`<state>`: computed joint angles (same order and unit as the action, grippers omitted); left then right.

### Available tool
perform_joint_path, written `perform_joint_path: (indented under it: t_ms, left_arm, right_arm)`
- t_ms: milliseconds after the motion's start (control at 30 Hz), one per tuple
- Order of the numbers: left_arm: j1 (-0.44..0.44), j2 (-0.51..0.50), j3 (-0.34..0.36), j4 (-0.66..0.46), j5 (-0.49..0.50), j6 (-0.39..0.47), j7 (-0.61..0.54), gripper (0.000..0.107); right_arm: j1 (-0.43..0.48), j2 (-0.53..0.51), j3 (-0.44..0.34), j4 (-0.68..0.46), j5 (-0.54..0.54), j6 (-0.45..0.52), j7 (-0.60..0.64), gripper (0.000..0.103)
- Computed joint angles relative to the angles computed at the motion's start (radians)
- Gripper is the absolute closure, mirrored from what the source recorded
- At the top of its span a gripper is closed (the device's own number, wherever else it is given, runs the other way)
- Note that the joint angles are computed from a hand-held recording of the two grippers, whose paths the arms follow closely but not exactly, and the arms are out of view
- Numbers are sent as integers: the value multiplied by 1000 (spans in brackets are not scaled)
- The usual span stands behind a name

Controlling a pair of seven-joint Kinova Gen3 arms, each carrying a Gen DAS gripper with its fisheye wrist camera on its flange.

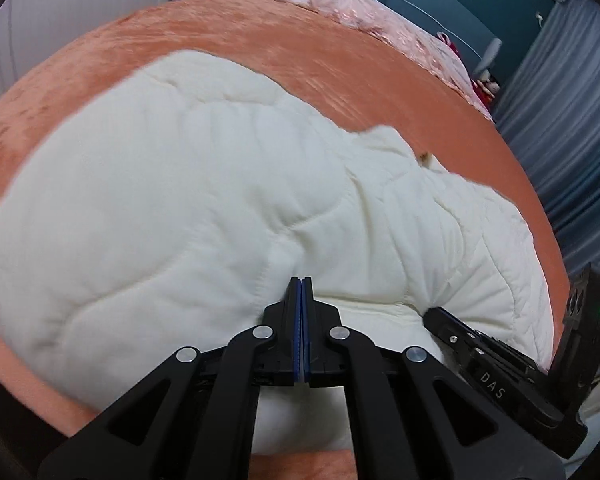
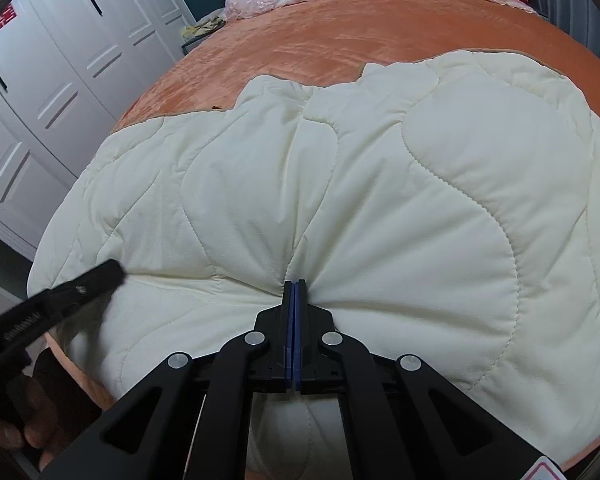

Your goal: Fold large clothes

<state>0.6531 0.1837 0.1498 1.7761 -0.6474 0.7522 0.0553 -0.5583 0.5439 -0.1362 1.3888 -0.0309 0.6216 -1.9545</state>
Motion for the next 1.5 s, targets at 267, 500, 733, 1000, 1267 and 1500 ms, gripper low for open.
perform_joint_path:
  t_ms: [267,500,733,1000,1267,1500]
  left_arm:
    - [-157,-284,123,176,49,143,49,55]
    - [-123,-322,54,341,111,-142,329,41]
    - [-327,-279,167,439,54,-409,441,34]
    - [-301,-268,195,310,31,-259,307,80]
    - [-244,-274,273,131,-57,-83,184,89]
    - [-106,-155,270,-80,-120,-15,-19,90]
  right_arm:
    - [-161,-107,145,12,109,32,-131,90]
    - [-37,-36,-48,-59,-9,128,-56,90]
    - [-6,0,-52,-53,-86,121,-35,96]
    - [-37,-16,-20,-82,-80,183,-73,101]
    - [-29,-23,-38,-53,-67,214,-43,101]
    - [118,15,-129,-35,-250,138,108,100]
